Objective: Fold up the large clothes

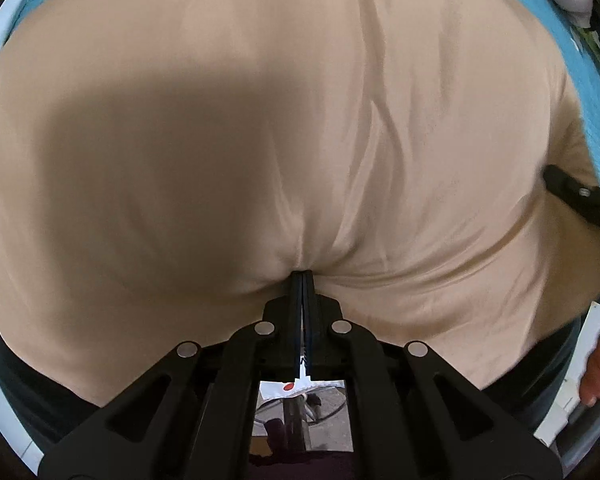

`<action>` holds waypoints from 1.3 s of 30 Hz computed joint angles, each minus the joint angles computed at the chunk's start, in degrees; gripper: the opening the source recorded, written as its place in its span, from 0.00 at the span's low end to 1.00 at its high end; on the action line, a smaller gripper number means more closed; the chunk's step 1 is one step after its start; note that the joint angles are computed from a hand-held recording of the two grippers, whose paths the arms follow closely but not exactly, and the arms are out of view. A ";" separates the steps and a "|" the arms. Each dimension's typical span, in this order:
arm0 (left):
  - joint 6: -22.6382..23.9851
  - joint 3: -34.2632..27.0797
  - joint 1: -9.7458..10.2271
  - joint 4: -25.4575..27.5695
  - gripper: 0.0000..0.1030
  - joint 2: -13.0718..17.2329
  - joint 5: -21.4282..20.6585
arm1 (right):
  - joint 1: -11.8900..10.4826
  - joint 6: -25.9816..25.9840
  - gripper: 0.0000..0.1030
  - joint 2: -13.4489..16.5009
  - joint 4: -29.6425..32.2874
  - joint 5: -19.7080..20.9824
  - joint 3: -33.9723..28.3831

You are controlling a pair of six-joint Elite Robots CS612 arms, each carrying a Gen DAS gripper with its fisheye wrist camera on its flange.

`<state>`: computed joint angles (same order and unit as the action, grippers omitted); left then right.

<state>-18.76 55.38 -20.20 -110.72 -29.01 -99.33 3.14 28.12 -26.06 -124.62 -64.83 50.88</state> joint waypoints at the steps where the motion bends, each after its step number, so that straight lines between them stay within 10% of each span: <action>1: -0.68 0.26 -0.15 -0.30 0.01 -0.17 -0.20 | -0.03 -0.46 0.28 -0.59 -1.13 0.24 0.74; 21: -4.93 6.55 1.10 -9.38 0.01 -2.43 -7.30 | 4.29 -15.38 0.26 -6.59 -6.03 5.53 1.59; 39: -5.53 24.23 6.69 -23.45 0.02 -14.92 -2.68 | 11.08 -27.93 0.26 2.63 12.02 3.21 -20.86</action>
